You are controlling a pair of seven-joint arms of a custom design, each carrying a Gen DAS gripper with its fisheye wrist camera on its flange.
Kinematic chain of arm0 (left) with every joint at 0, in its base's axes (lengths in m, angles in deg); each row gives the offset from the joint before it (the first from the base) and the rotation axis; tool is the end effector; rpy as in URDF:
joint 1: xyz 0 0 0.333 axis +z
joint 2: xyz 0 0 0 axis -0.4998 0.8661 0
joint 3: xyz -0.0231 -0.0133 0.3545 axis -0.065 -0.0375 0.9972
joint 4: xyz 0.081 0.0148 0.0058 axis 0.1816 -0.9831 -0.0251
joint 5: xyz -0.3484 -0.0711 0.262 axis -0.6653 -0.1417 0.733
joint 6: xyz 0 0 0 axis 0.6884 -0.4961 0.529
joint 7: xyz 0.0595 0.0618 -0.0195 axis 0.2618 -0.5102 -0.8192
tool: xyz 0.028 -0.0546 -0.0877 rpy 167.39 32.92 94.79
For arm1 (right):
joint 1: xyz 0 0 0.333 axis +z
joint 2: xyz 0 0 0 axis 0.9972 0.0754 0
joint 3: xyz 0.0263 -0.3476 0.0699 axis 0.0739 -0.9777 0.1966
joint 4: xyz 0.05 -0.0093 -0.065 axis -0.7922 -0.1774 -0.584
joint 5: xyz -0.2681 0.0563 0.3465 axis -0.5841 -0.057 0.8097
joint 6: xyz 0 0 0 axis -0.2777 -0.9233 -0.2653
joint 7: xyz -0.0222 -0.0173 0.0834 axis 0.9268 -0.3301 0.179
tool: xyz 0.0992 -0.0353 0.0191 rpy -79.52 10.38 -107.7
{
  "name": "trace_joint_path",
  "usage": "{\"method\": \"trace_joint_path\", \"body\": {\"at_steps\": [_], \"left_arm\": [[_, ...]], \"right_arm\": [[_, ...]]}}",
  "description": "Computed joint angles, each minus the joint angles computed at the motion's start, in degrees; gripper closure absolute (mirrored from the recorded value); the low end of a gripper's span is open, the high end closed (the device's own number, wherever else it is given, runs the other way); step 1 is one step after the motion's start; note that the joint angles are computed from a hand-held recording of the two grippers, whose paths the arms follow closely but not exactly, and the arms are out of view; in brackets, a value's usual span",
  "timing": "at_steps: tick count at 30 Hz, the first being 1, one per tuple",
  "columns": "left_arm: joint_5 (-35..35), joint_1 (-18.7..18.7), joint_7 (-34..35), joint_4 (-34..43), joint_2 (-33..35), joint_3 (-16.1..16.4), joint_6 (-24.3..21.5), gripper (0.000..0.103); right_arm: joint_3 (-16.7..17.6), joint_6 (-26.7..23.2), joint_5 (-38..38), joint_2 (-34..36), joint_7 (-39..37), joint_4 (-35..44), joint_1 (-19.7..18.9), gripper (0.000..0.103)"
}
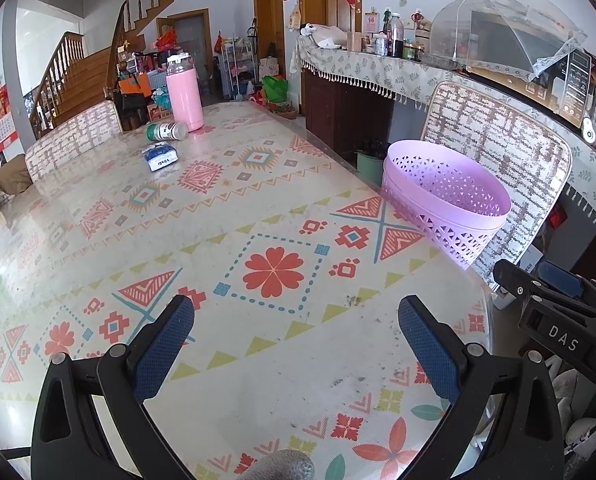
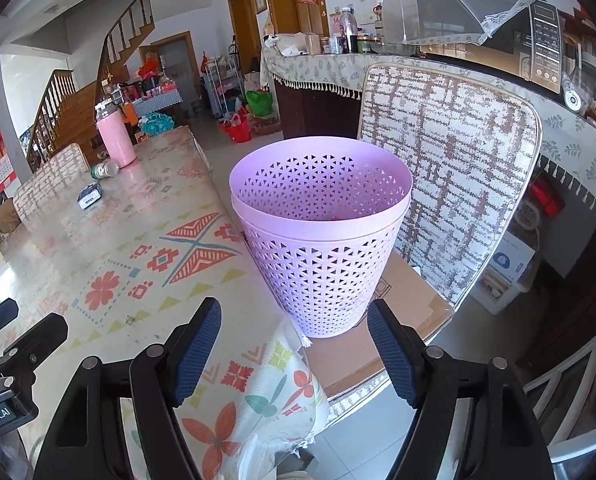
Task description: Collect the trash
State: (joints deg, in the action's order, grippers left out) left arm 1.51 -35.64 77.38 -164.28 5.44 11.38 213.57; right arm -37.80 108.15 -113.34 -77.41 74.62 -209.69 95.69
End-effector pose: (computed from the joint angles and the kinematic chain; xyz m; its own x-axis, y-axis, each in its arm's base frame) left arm 0.5776 -0.1960 0.4509 -0.0338 -0.9992 -0.0206 -0.6785 0.0381 -0.7336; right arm 0.5704 0.1553 0.4254 -0.0524 -0.9897 -0.1332 -0.6822 0.1329 -0.7190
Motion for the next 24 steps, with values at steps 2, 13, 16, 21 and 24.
{"method": "trace_joint_path", "body": {"at_steps": [2,13,16,21,24], "left_arm": [[0.0,0.0,0.0,0.0,0.0,0.0,0.0,0.001],[-0.7,0.0,0.6,0.0,0.1,0.0,0.1,0.001],[-0.6,-0.1,0.6,0.1,0.1,0.0,-0.1,0.001],[-0.6,-0.1,0.7,0.2,0.2,0.0,-0.1,0.001],[-0.9,-0.2,0.8,0.2,0.2,0.0,-0.2,0.001]], "right_arm": [[0.0,-0.1,-0.1,0.1,0.1,0.1,0.1,0.023],[-0.1,-0.1,-0.2,0.1,0.3,0.1,0.2,0.023],[-0.1,-0.1,-0.3,0.1,0.3,0.2,0.2,0.023],[-0.1,-0.1,-0.2,0.2,0.3,0.2,0.3,0.023],[-0.1,0.0,-0.2,0.4,0.3,0.3,0.4,0.023]]}}
